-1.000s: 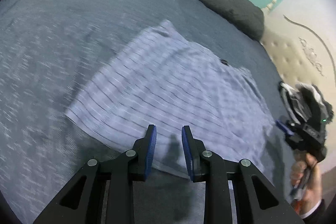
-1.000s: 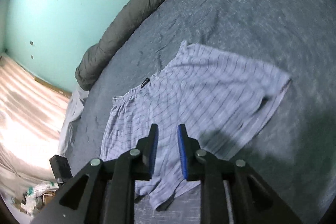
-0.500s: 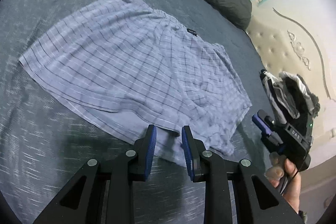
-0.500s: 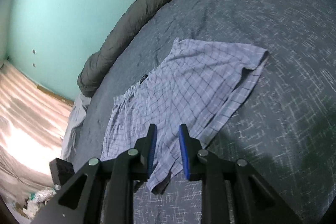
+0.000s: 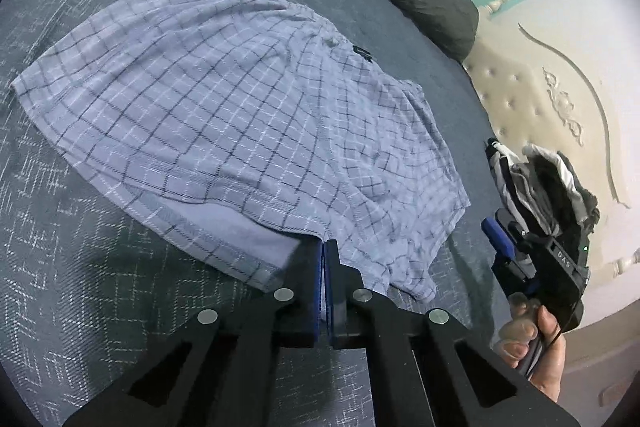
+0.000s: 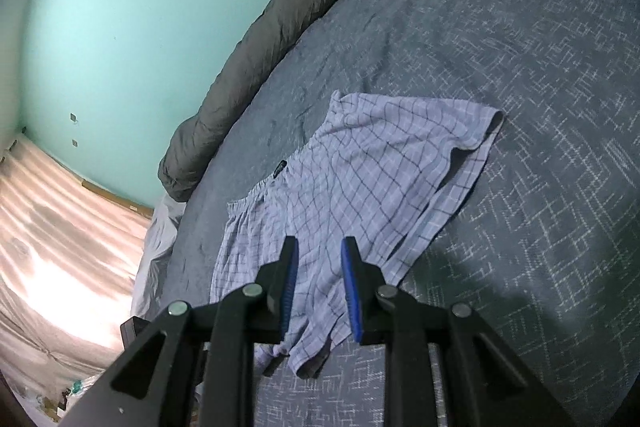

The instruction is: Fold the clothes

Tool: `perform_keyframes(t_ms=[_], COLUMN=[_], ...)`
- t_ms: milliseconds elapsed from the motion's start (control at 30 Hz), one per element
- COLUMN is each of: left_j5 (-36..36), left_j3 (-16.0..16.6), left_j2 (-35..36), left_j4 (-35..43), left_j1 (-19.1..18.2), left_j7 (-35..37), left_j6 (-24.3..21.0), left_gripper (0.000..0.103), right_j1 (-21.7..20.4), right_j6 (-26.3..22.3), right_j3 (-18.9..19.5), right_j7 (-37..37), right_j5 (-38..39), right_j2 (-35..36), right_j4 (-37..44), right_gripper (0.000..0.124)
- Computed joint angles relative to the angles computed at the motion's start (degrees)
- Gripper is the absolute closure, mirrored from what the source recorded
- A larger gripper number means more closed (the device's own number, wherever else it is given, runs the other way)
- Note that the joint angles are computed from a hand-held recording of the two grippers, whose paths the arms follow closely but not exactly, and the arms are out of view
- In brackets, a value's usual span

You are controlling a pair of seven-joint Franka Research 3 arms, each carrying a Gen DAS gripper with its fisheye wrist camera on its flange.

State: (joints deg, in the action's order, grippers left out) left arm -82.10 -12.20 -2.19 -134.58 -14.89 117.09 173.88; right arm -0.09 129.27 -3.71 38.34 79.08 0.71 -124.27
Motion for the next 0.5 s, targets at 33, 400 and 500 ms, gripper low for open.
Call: perform_keyframes(t_ms=[33, 400, 500], left_j5=[-0.20, 7.25, 10.63], left_j3=[0.03, 1.55, 1.24], left_j2=[-0.34, -1.17, -1.80], left_j4=[-0.35, -2.82, -3.47], left_j1=[0.04, 0.07, 0.10], left_j7=[-0.01, -6.84, -10.00], left_j6=[0.38, -0.90, -0.01], left_gripper=[0.102, 0.102, 0.100], right_j1=[-0.02, 0.40, 0.47], right_j6=[-0.16, -1.02, -1.09], right_j3=[-0.01, 0.52, 0.60], right_j7=[0.15, 1.48, 1.87], right_j5=[0.00, -1.72, -2.17], right_j2=[0.07, 0.79, 0.98], right_j4=[-0.02, 0.20, 0.27], right_gripper=[0.103, 0.103, 0.102])
